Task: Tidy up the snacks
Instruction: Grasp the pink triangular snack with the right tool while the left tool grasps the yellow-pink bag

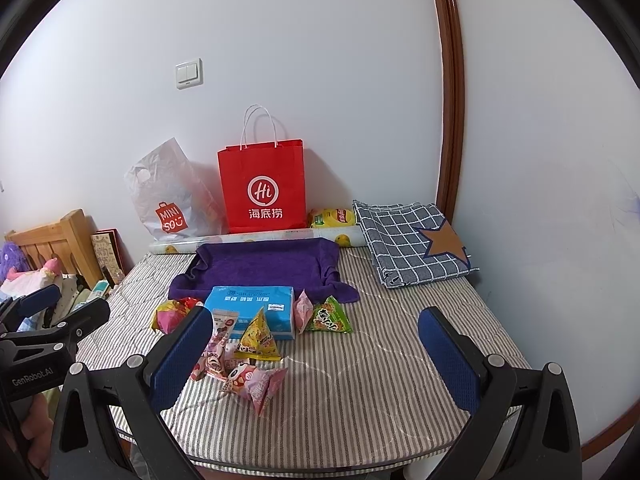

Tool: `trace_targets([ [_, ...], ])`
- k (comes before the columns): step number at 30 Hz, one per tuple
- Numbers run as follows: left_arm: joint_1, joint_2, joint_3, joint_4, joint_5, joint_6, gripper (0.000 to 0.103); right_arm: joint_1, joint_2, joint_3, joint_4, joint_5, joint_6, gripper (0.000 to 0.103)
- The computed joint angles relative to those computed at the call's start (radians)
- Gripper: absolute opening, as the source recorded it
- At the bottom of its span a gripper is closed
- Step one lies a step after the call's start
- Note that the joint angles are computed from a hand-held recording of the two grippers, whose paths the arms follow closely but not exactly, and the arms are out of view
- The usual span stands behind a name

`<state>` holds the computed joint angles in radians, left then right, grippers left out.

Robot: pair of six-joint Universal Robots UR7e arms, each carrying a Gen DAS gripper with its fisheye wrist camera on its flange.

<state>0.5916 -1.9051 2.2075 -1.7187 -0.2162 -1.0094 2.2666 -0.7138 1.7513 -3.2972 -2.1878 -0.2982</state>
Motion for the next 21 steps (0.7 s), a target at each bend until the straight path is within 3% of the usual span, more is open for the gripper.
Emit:
trace_targets([
  [4, 0.012, 0.011, -0.001, -0.023, -0.007, 0.016, 0.102, -0.008, 0.008, -0.002, 0.004, 0.005, 0.001, 0.103],
  [10, 0.072, 0.029, 0.025, -0.173, -0.028, 0.125, 0.101, -0.029, 0.029, -0.009, 0.018, 0.018, 0.005, 0.103],
  [19, 0.213, 0.063, 0.066, -0.456, -0.091, 0.324, 0.093, -0.074, 0.095, -0.047, 0.116, 0.051, 0.050, 0.103],
  [21, 0.248, 0.070, 0.073, -0.511, -0.115, 0.369, 0.087, -0.084, 0.121, -0.060, 0.147, 0.057, 0.064, 0.099],
])
